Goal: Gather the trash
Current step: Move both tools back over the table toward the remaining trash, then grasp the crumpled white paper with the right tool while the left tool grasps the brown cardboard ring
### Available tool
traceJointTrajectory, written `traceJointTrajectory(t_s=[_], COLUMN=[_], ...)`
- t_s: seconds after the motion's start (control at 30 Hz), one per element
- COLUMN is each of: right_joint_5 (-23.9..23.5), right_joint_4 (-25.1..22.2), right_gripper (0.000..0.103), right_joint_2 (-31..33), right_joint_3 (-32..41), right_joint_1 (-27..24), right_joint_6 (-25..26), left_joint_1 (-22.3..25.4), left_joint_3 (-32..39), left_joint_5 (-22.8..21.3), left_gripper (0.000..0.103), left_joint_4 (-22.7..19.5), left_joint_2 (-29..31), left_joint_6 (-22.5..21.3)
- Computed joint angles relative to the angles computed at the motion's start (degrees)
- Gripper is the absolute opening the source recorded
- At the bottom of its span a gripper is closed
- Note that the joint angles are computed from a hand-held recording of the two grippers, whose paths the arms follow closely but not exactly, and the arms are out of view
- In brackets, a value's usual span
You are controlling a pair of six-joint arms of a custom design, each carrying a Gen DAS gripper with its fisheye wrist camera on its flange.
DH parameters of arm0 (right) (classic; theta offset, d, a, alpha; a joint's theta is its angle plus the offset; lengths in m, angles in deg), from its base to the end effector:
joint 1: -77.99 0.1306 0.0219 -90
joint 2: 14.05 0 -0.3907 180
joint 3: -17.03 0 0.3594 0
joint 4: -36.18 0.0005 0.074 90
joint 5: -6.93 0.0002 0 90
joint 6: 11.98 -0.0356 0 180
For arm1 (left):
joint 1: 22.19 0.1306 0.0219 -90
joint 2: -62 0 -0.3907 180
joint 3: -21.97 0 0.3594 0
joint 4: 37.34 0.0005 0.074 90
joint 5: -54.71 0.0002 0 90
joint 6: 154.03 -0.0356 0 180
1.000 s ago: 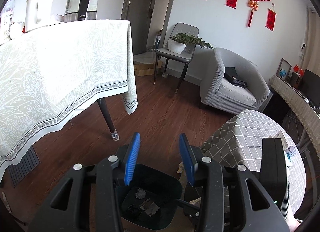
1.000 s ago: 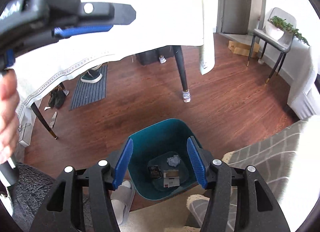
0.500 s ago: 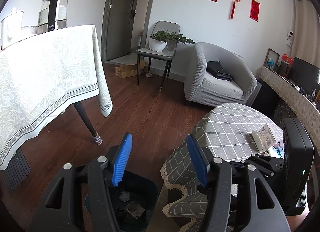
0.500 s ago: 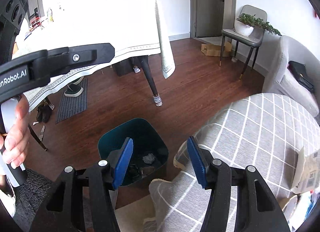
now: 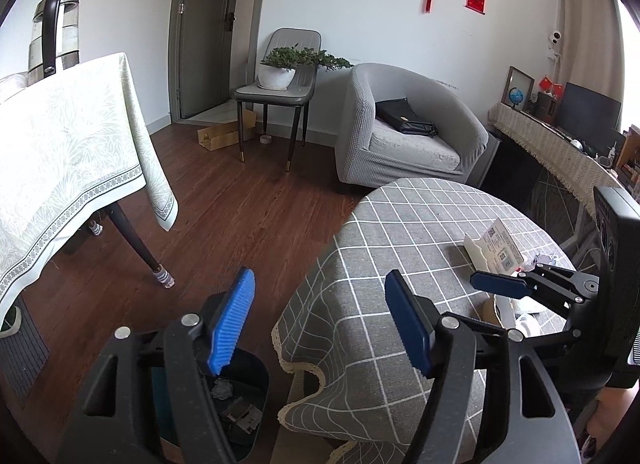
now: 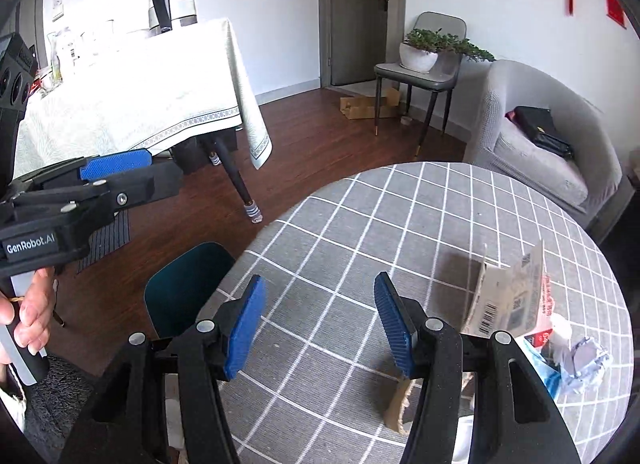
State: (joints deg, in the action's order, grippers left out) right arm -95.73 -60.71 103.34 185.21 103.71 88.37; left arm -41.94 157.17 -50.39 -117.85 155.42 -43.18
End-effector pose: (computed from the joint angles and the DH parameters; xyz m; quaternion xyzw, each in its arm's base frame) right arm 0.4510 0.2253 0.6775 -0.3246 0.8638 0.1510 0.3545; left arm 0.3772 -0.1261 0.6921 -0.0654 0.8932 -0.0377 0.4433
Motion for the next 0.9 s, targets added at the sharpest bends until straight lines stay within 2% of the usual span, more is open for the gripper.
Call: traceJointTrajectory(t_s=[0.13, 0.27, 0.63, 0.9], right_joint_5=[0.8, 0.8, 1.9, 0.1], right_joint_4=[4.3, 7.8, 14.0, 15.6], right_gripper=[0.065, 0.07, 0.087, 0.089], right_joint_2=[-4.4, -7.4, -12.0, -13.1], right_joint_3=[-7.6, -12.2, -19.4, -21.3], right_joint_1=[-2.0, -4.6, -11.6, -16.4], right_joint_6=[0.2, -0.4, -2.8, -6.6], left_joint_1=[-2.1, -4.0, -9.4, -12.9], left_joint_3=[0.8, 1.9, 3.6, 5.9], left_joint_5=[0.0, 0.1, 1.7, 2.0], left_gripper=[0.073, 0.076, 0.08, 0.08], left_joint_4=[-0.1, -0.2, 0.0, -0.7], left_joint_2=[1.6, 3.2, 7.0, 10.3], left_joint_6=[-0.4, -0.8, -1.6, -2.9])
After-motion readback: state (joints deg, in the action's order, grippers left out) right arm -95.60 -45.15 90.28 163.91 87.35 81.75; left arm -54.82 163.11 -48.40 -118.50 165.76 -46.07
